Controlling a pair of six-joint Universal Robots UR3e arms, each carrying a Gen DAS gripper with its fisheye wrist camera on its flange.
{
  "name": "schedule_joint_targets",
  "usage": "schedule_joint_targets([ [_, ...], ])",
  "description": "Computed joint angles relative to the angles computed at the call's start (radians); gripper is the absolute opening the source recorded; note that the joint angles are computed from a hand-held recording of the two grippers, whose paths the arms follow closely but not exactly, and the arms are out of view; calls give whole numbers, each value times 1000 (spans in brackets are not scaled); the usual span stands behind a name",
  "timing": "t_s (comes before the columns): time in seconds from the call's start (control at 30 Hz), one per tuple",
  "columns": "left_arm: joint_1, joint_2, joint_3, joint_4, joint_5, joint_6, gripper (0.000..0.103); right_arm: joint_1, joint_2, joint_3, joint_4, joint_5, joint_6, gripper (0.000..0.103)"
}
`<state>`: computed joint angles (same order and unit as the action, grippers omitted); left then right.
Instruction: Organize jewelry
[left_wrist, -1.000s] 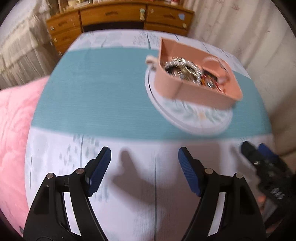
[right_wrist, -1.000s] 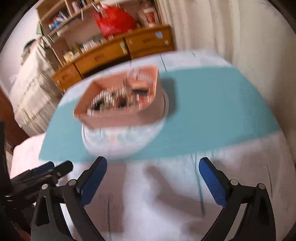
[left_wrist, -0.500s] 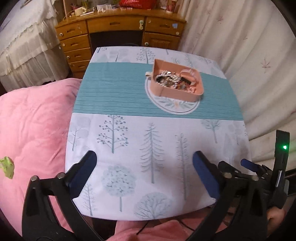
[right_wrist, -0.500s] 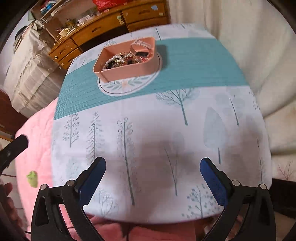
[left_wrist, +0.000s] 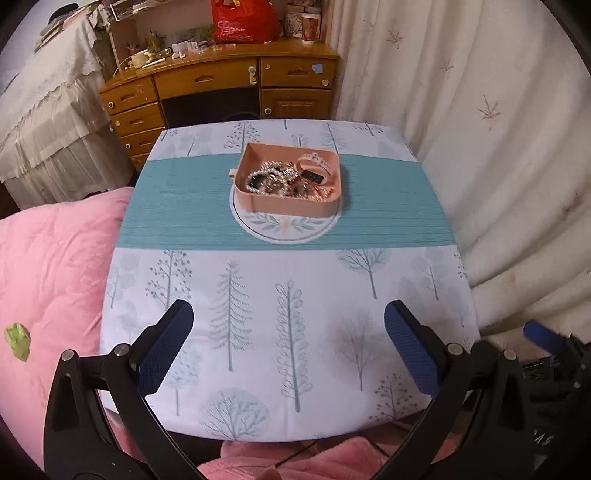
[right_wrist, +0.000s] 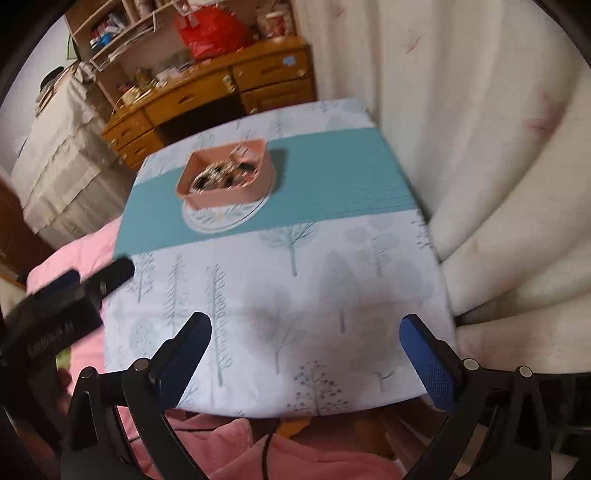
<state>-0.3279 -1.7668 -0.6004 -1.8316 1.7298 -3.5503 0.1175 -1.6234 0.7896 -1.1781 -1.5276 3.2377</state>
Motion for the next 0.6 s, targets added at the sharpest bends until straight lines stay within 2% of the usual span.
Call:
schedule_joint_targets([
  [0.23,-10,93,-146,56,10,-51,103,-13,-74,27,-75,39,-68,103],
  [0.6,20,174,-217,69,39,-37,103,147,42,-87,-100,-16,-24,103],
])
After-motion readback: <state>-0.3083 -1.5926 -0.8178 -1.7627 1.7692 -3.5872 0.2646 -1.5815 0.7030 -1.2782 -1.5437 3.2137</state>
